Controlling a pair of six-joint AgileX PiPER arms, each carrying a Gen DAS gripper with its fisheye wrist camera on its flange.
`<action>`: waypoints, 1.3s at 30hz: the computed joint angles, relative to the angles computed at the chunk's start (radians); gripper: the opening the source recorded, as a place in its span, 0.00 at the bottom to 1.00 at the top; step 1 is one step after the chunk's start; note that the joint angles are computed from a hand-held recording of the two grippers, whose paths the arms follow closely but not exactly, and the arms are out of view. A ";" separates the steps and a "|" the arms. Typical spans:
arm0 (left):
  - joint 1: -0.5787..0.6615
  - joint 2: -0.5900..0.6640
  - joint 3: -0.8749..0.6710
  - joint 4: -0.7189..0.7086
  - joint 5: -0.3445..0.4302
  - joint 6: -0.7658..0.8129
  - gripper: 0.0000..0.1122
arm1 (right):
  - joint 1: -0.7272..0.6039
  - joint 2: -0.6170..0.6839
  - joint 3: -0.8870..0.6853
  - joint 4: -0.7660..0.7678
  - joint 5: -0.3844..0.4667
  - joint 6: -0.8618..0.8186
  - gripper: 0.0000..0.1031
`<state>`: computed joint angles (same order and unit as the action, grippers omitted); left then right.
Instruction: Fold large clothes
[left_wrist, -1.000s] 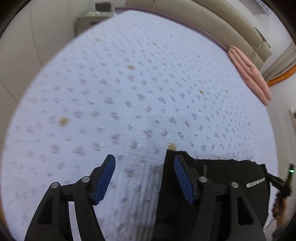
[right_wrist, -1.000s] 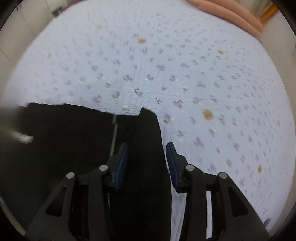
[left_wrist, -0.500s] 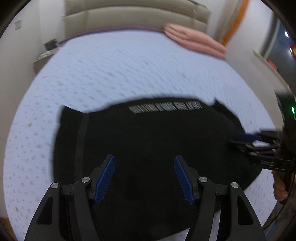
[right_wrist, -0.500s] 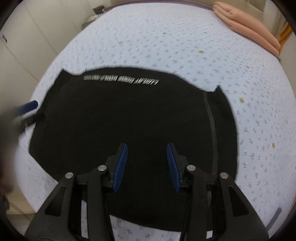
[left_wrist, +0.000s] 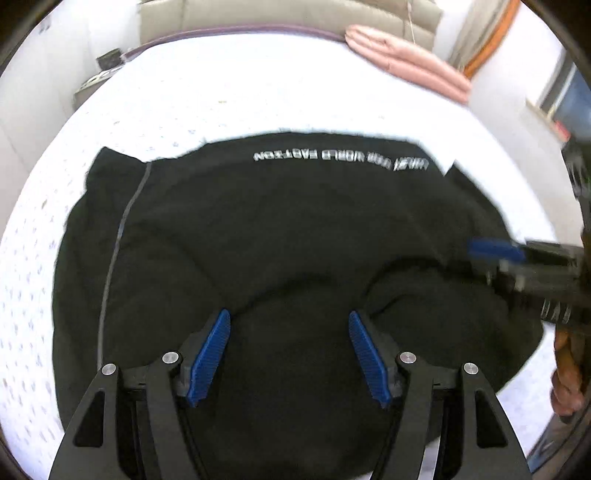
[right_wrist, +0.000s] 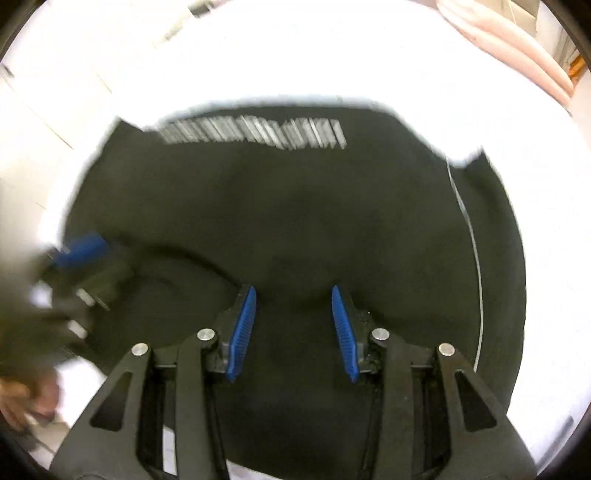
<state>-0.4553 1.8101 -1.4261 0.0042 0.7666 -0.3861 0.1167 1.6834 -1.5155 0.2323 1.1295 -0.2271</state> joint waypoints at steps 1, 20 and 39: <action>0.009 -0.029 0.023 -0.013 -0.013 0.002 0.62 | 0.010 0.005 -0.039 0.006 0.004 -0.003 0.39; 0.015 -0.119 0.162 -0.037 -0.037 0.004 0.62 | 0.022 0.215 -0.246 0.065 0.032 -0.036 0.42; 0.209 -0.042 0.011 0.224 0.125 -0.051 0.63 | -0.385 0.010 -0.019 -0.034 0.078 -0.095 0.60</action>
